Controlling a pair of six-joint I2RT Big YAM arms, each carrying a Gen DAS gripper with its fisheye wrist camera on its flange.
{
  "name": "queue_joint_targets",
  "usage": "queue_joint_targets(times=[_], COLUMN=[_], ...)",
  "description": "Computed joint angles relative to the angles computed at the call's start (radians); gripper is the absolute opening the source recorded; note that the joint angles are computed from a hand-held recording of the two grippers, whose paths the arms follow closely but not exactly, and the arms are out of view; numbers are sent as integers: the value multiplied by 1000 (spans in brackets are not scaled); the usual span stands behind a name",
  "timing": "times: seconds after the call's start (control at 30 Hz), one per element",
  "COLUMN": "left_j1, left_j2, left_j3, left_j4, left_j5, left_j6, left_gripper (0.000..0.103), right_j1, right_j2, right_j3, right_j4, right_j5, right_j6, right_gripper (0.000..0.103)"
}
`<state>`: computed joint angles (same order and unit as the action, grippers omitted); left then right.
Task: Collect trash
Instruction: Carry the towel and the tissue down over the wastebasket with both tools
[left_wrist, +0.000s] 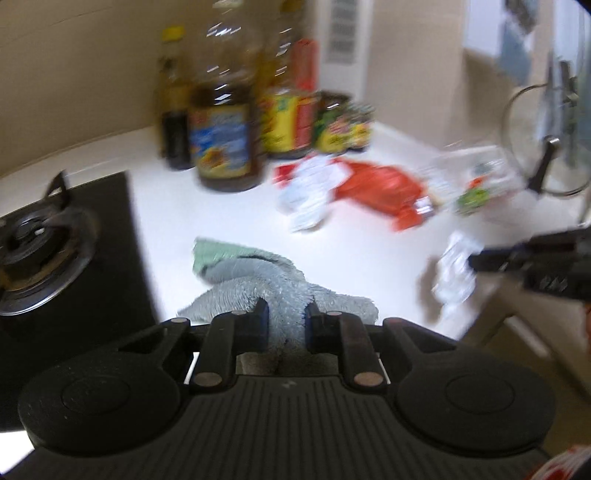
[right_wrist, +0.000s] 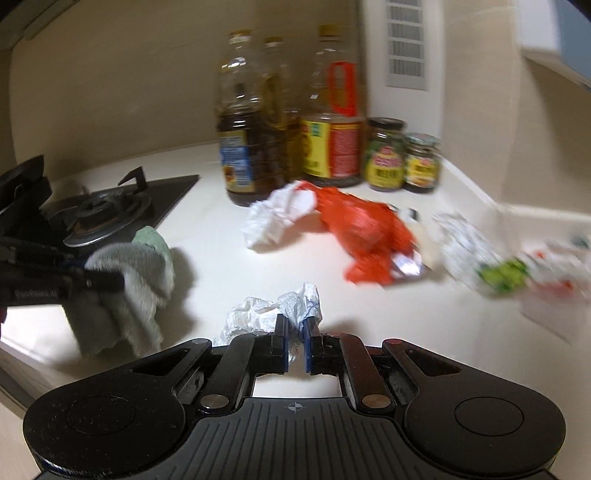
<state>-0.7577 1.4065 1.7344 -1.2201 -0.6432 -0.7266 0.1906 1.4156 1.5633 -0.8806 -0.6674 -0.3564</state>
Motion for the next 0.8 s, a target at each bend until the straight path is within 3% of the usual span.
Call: queue_joint_targets(times=[0.17, 0.37, 0.6, 0.8], left_j1=[-56, -110, -155, -165], left_j2=[42, 91, 142, 178], left_j3=[56, 80, 73, 51], left_j4=[80, 160, 173, 158], left_j5=[72, 255, 376, 442], left_j6=[50, 82, 66, 43], left_gripper=[16, 16, 15, 15], right_j1=[-83, -179, -249, -245], right_j2=[-54, -127, -191, -237], right_j3=[-37, -107, -202, -300], right_j4=[-61, -129, -198, -201], right_j5=[-12, 14, 55, 104], right_j6=[-23, -101, -193, -287], right_gripper=[8, 8, 8, 8])
